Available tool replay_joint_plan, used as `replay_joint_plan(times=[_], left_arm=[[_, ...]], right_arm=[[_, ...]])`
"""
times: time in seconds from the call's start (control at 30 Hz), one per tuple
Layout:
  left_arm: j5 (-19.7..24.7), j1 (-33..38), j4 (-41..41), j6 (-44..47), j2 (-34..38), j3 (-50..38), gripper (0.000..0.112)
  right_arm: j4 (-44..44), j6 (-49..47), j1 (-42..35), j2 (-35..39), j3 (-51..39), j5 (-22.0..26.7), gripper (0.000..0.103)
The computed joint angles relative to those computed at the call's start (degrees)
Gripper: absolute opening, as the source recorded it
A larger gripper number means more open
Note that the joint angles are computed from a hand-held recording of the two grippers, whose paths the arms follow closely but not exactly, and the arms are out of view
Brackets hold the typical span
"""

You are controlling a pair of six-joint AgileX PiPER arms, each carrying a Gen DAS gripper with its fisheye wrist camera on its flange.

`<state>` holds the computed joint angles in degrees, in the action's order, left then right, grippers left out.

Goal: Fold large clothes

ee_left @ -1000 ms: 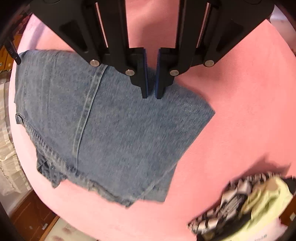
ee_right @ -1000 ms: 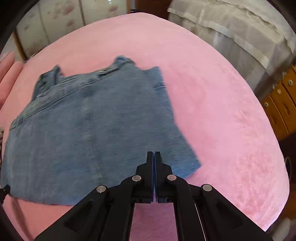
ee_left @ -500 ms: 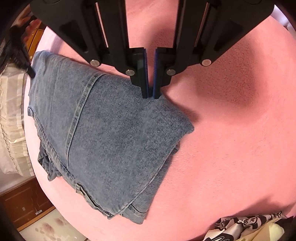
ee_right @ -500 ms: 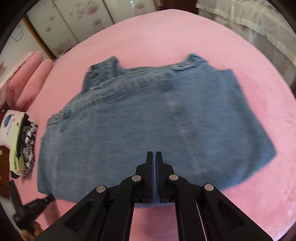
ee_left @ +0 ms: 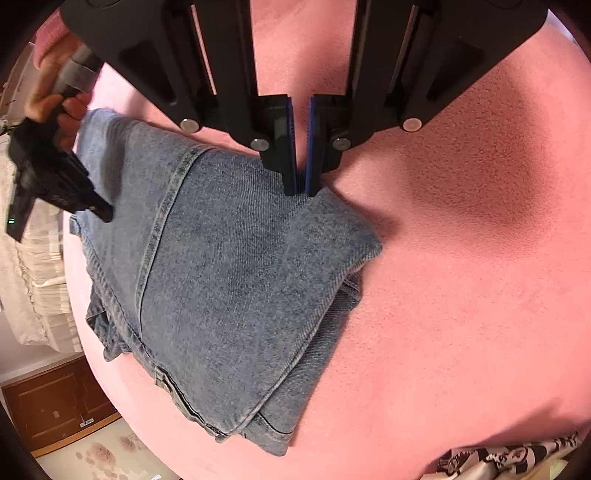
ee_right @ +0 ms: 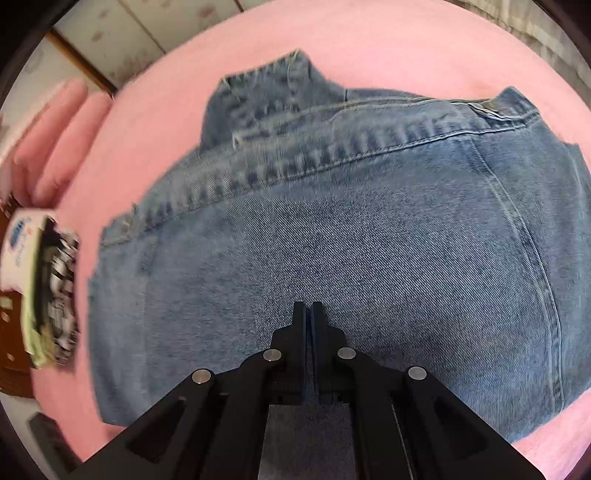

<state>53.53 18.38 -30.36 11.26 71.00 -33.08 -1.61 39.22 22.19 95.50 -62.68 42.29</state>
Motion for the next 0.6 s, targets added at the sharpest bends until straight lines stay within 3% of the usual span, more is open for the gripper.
replay_joint_plan(times=[0.27, 0.4, 0.47, 0.53, 0.6], left_arm=[[10.8, 9.6, -6.0, 8.1, 2.4, -1.3, 0.006], [12.4, 15.2, -9.0, 12.4, 3.2, 1.2, 0.009], [12.2, 16.7, -11.2, 14.1, 4.1, 1.6, 0.023], [11.6, 17.4, -14.2, 15.8, 5.0, 1.9, 0.052], [11.3, 18.1, -17.6, 17.5, 6.1, 2.0, 0.063]], right_arm=[[-5.3, 5.8, 3.5, 5.9, -5.8, 4.5, 0.003], [-7.0, 3.1, 5.0, 8.6, -10.0, 8.5, 0.003], [-6.1, 1.9, 4.8, 9.4, -11.1, 9.1, 0.003], [-3.5, 0.3, 3.5, 10.0, -12.1, 9.6, 0.003], [-2.0, -0.4, 2.7, 10.6, -13.1, 10.2, 0.003]])
